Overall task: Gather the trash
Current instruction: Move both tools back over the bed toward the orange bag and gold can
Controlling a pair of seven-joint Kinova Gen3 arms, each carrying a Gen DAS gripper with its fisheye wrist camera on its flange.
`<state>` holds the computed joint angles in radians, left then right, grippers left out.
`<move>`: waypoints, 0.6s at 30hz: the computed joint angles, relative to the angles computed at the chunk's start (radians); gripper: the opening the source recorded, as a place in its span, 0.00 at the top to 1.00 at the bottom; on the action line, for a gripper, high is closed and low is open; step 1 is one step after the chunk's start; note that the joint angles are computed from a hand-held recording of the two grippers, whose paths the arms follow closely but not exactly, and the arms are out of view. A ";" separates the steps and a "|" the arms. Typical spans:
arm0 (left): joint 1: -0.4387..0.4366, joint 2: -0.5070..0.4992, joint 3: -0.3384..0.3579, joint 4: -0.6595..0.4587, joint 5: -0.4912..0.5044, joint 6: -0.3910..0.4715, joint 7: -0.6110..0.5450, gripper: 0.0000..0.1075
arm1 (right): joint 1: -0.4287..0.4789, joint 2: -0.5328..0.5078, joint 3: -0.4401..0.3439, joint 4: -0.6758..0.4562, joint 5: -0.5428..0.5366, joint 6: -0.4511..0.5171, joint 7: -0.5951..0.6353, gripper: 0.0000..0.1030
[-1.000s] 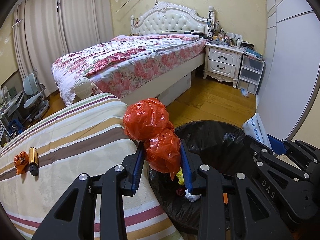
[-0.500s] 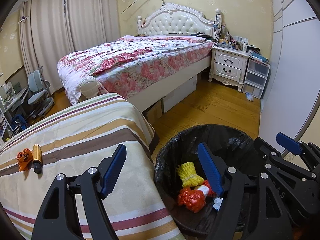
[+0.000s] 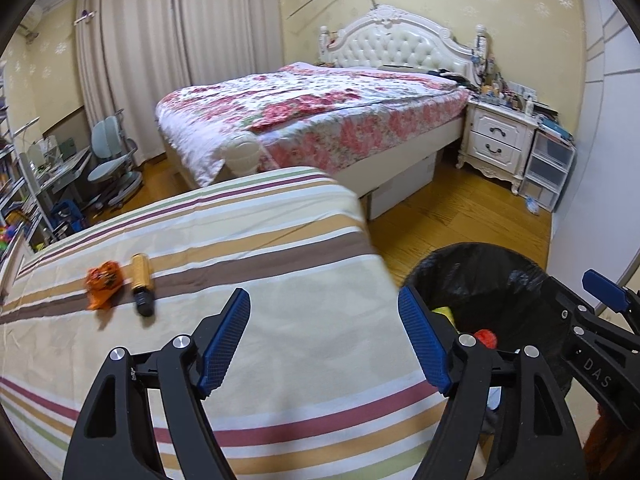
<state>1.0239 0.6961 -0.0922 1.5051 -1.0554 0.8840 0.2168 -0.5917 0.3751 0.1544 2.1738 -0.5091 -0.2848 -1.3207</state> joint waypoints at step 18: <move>-0.153 -0.174 0.103 0.399 0.041 0.083 0.245 0.31 | -0.245 0.104 -0.051 -0.193 0.147 0.219 -0.075 0.38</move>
